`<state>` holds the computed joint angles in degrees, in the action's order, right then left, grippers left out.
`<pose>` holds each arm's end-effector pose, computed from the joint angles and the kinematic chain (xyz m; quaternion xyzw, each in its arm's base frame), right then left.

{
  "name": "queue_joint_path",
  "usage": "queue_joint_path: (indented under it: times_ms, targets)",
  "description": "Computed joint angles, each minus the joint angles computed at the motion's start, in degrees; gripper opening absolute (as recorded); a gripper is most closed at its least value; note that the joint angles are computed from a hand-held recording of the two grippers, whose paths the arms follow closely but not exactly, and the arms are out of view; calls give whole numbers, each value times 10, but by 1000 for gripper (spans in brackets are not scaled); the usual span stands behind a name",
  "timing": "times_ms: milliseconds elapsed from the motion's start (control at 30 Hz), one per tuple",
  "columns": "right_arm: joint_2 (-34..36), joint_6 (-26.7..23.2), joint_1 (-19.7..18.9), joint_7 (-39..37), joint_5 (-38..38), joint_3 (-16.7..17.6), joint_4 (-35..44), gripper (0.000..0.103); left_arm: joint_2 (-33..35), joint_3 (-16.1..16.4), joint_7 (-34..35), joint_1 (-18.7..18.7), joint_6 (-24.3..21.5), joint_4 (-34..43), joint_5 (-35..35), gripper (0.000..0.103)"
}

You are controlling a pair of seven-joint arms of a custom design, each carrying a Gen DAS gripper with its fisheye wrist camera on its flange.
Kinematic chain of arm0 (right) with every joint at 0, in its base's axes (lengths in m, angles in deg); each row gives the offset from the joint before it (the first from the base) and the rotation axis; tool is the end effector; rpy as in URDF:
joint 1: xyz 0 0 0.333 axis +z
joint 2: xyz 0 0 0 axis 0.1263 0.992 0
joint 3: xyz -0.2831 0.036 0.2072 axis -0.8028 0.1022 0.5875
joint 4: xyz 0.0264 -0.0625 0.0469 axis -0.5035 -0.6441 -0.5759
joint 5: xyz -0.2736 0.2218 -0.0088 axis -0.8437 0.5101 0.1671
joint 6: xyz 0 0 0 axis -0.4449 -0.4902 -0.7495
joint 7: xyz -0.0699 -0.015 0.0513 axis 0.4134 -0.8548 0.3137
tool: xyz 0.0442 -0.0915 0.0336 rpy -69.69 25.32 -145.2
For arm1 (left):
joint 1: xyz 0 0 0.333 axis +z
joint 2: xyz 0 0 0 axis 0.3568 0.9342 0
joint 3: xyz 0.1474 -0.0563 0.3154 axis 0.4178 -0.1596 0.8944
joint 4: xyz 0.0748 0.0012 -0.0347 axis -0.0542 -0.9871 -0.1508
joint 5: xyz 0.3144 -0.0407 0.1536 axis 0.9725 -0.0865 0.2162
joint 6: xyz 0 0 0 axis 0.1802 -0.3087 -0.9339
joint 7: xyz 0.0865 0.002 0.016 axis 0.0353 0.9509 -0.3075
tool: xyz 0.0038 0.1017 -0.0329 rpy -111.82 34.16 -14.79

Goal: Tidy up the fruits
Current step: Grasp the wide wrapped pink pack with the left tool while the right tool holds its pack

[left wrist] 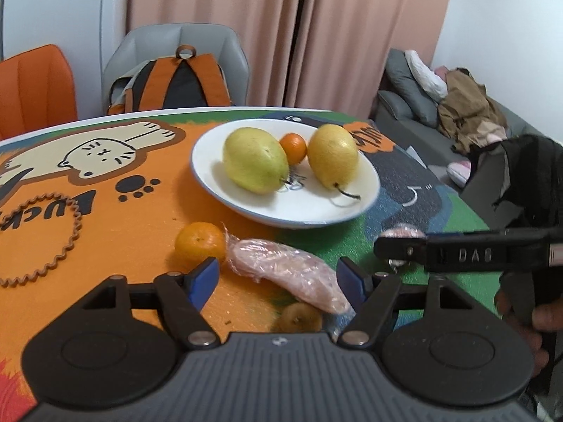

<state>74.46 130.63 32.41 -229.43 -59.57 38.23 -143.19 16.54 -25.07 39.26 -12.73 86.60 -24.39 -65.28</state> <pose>0.5645 0.2687 0.4217 -0.5514 0.7216 -0.2045 0.3652 0.6216 -0.4679 0.4372 -0.4432 0.7880 -0.4021 0.1449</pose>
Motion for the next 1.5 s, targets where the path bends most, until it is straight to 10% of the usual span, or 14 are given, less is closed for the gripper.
queue_joint_path:
  times_ms: [367,933,1200,1500]
  targets:
    - [-8,7,-7,42,-36,3,-7,72,-18,52,-49,-27,0,-31,36,72]
    - [-19,-2,-20,60,-47,12,-21,72,14,16,-22,-16,-46,23,48,72]
    - [-16,4,-26,66,-54,17,-21,72,27,-3,-14,-7,-53,47,32,96]
    - [-20,-1,-28,70,-55,18,-26,72,56,8,-14,-18,-78,95,36,99]
